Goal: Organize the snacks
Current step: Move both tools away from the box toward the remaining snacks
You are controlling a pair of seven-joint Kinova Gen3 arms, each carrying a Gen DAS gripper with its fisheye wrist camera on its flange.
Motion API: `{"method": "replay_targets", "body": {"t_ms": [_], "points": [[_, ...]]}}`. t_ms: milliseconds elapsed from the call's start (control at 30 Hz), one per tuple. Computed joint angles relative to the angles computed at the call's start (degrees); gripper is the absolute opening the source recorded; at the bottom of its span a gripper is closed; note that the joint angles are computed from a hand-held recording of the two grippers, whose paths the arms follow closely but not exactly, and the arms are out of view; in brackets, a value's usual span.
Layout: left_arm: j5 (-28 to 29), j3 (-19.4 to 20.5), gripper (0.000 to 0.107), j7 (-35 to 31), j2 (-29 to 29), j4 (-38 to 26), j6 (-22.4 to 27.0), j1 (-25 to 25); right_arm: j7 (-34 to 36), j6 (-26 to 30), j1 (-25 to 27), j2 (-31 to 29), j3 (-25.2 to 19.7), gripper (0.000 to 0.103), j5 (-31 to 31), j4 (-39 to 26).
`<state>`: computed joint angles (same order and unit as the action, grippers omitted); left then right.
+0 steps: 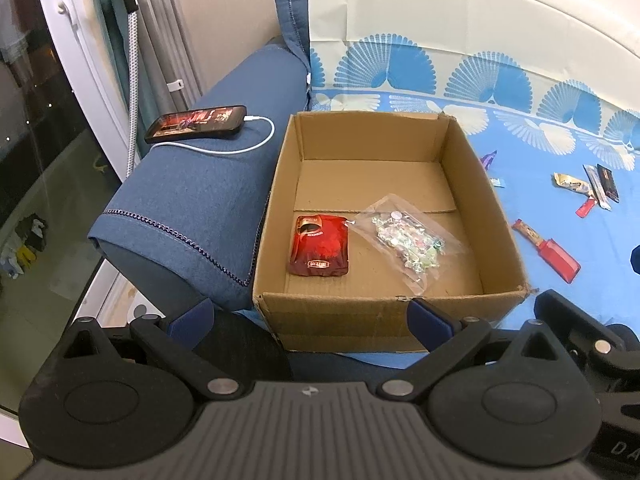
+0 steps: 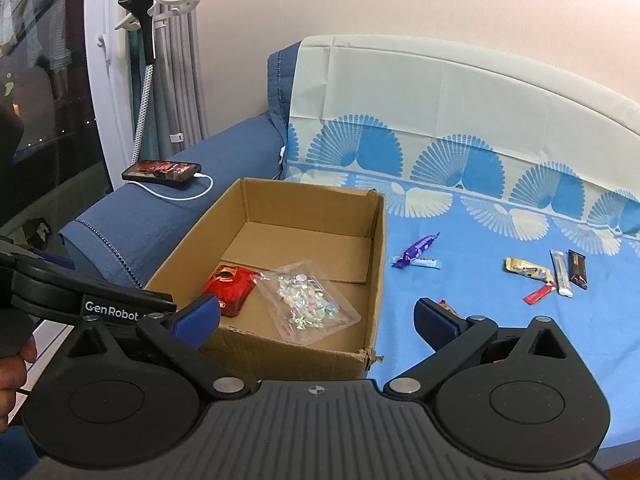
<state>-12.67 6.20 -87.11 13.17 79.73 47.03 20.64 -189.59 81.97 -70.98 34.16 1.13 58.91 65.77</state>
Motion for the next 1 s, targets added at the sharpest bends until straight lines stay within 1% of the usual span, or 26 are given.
{"method": "replay_targets", "body": {"t_ms": [167, 567, 1000], "points": [[-0.3, 0.0, 0.103, 0.0, -0.4, 0.6, -0.4, 0.2, -0.3, 0.2, -0.2, 0.2, 0.1, 0.103, 0.3, -0.1], [-0.6, 0.1, 0.103, -0.4, 0.0, -0.2, 0.6, 0.3, -0.4, -0.3, 0.0, 0.2, 0.0, 0.103, -0.3, -0.1], [-2.5, -0.3, 0.103, 0.3, 1.1, -1.2, 1.9, 1.6, -2.0, -1.7, 0.9, -0.6, -0.4, 0.103, -0.8, 1.6]]}}
